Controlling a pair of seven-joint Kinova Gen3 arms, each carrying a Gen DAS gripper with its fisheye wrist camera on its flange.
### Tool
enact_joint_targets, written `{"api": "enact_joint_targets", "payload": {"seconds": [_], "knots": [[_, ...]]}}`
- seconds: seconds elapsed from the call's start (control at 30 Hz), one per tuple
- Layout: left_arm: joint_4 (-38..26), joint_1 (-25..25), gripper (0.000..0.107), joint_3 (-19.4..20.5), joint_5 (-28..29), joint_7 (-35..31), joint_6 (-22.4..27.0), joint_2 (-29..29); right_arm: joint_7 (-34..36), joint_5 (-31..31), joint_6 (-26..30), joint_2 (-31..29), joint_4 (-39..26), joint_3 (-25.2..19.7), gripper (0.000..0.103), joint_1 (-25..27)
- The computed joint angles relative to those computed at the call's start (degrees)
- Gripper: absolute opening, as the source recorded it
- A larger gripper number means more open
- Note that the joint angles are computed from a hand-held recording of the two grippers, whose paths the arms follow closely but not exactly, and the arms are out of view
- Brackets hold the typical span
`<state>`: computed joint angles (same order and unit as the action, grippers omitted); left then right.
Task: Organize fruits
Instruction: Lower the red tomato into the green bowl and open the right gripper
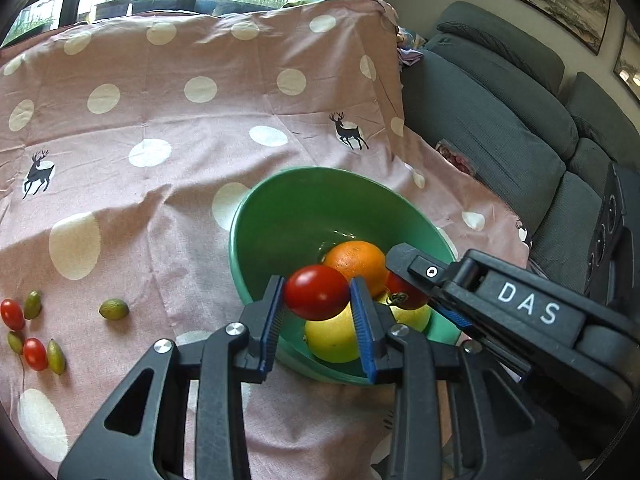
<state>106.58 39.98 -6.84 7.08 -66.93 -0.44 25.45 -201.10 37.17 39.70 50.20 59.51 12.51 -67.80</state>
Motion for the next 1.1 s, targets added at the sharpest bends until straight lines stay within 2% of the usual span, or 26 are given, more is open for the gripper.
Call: {"api": "enact_joint_targets", "payload": {"seconds": [0.13,0.27,0.4,0.57,0.73,0.9,1.1], "knots": [[-0.2,-4.1,0.033,4.9,-0.5,-0.6,-0.3,0.5,0.0,-0.7,1.0,0.1,-0.2,-0.5,0.035,0.4],[-0.6,-4.1,0.033,5.0,-0.6,-1.1,-0.2,1.0,-0.4,-0.9,0.7,0.0,0.3,-0.6,0.035,0.7],[-0.2,-7.9,0.033,9.3,-0.8,-1.6,-0.9,1.3,-0.5,-1.4,1.9,0.2,-0.2,-0.7,0.035,0.8],[-0.6,-9.4,0.033,11.1,-0.8,-2.1,-0.9,1.8,-0.2,-1.5,2.3,0.3,-0.5,-1.1,0.035,1.1],[-1.0,-8.0,0.033,9.7,-0.4,-2.0,-0.5,2.1,0.5,-2.1,3.7,0.7,-1.5,-1.5,0.035,1.4],[-1.5,-8.6,0.033,10.3,-0.5,-2.0,0.3,2.6,1.2,-2.8,4.1,0.9,-2.0,-2.0,0.035,1.8],[-1.3,-6.7,0.033,8.2,-0.1,-1.4,-0.4,2.6,2.5,-3.8,5.1,1.4,-3.1,-2.6,0.035,2.4]]}}
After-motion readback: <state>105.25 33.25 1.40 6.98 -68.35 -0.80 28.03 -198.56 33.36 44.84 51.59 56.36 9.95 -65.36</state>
